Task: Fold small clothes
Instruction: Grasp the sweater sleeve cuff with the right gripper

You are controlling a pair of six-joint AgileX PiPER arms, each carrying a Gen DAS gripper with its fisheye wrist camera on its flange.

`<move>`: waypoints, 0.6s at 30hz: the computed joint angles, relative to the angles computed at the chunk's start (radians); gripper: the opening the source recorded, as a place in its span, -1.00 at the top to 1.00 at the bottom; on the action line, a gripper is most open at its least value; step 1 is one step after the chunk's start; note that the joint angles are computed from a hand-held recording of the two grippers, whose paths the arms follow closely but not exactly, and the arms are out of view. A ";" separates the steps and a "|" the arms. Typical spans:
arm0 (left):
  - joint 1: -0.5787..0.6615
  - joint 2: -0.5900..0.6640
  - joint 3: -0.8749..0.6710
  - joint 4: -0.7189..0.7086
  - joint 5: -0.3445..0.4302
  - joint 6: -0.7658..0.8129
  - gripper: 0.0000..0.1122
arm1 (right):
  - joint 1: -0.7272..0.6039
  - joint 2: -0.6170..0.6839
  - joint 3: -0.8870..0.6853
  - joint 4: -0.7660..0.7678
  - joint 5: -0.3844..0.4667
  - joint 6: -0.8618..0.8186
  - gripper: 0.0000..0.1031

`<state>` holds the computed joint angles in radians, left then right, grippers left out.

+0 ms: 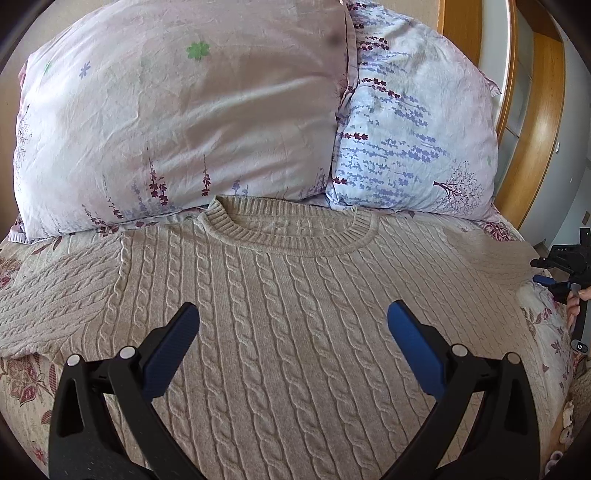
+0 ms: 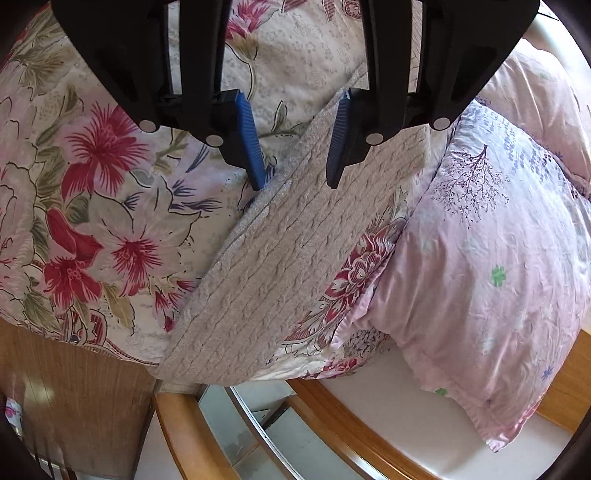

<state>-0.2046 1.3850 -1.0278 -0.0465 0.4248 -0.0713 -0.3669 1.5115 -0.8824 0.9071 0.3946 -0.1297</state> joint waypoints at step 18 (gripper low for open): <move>0.169 0.050 0.019 -0.668 0.081 0.588 -0.81 | 0.127 -0.080 0.044 -0.153 -0.235 0.044 0.81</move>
<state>-0.0358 1.4350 -1.0092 -0.7150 0.5056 0.5164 -0.2397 1.4320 -0.8388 0.7543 0.1598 -0.0858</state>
